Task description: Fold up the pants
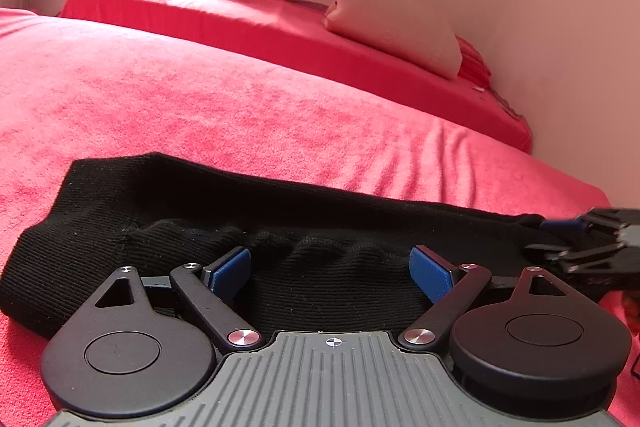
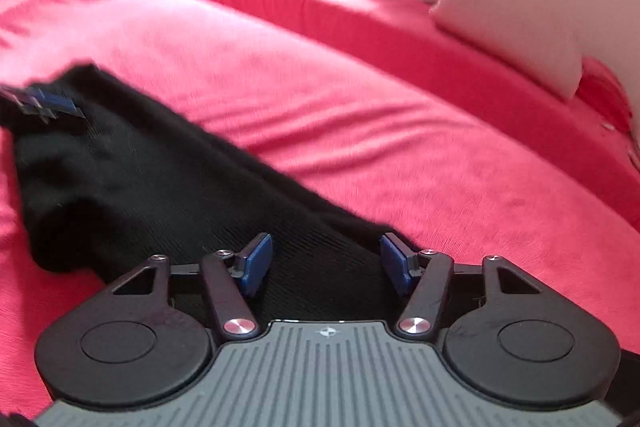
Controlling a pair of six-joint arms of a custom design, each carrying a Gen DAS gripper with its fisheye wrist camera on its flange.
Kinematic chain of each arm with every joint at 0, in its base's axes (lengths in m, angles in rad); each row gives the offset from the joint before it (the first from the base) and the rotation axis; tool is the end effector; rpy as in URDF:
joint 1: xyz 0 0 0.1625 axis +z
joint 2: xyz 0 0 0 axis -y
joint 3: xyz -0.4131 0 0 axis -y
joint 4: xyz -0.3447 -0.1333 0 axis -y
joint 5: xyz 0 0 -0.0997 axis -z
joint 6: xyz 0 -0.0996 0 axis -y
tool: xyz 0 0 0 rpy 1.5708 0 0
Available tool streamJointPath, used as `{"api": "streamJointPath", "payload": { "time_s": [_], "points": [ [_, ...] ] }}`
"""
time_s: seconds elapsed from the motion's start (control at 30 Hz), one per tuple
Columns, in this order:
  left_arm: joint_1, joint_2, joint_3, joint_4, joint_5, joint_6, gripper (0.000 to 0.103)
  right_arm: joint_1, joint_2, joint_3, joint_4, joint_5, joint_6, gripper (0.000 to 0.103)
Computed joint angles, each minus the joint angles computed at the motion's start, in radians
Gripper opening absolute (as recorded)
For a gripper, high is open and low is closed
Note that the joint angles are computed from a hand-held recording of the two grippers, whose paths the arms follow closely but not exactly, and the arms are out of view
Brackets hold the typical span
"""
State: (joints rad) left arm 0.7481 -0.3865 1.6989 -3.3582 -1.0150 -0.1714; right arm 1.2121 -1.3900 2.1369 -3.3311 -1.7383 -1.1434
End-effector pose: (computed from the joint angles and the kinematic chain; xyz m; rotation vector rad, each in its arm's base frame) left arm -0.3119 -0.5431 -0.0447 0.6925 2.6381 -0.9491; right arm -0.0534 -0.4748 0.3673 0.7537 -2.0920 0.7740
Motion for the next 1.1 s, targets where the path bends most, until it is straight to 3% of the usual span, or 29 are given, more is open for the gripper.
{"api": "streamJointPath", "payload": {
  "time_s": [0.03,0.07,0.1,0.17,0.23,0.33,0.4,0.43,0.57,0.7,0.83,0.93,1.03,1.1],
  "points": [
    [-0.002,0.001,0.0,-0.003,0.004,0.001,0.103,-0.009,-0.005,-0.002,0.023,0.018,0.027,0.045],
    [-0.005,0.003,0.001,-0.01,0.011,0.006,0.103,-0.01,-0.012,0.0,0.04,0.026,0.056,0.022],
    [-0.011,0.006,0.005,-0.024,0.023,0.012,0.103,0.007,-0.001,0.001,0.015,0.004,0.054,0.007],
    [-0.022,0.014,0.008,-0.052,0.05,0.032,0.103,0.024,0.008,0.036,-0.082,-0.002,0.023,0.006],
    [-0.033,0.022,0.009,-0.071,0.078,0.049,0.103,0.035,-0.015,0.055,-0.132,0.026,0.057,0.006],
    [-0.037,0.026,0.005,-0.065,0.094,0.052,0.103,0.025,0.002,0.015,-0.114,0.039,0.138,0.007],
    [-0.033,0.021,0.005,-0.053,0.087,0.044,0.103,0.032,0.048,-0.009,-0.1,-0.048,0.1,0.009],
    [-0.031,0.019,0.005,-0.049,0.085,0.041,0.103,0.034,0.058,0.006,-0.151,-0.044,0.068,0.012],
    [-0.026,0.017,-0.003,-0.028,0.077,0.033,0.103,0.048,0.003,0.036,-0.125,0.055,0.147,0.059],
    [-0.022,0.015,-0.012,0.012,0.085,0.019,0.103,0.07,-0.009,0.04,-0.1,0.013,0.174,0.058],
    [-0.022,0.017,-0.017,0.024,0.087,0.02,0.103,-0.029,-0.087,0.079,-0.168,0.059,0.272,0.058],
    [-0.024,0.019,-0.017,0.025,0.092,0.022,0.103,-0.091,-0.113,0.069,-0.25,-0.004,0.351,0.055],
    [-0.024,0.019,-0.016,0.023,0.091,0.018,0.103,-0.121,-0.123,0.024,-0.173,-0.076,0.385,0.053],
    [-0.024,0.02,-0.018,0.023,0.093,0.017,0.103,-0.136,-0.115,0.018,-0.155,-0.069,0.378,0.055]
  ]
}}
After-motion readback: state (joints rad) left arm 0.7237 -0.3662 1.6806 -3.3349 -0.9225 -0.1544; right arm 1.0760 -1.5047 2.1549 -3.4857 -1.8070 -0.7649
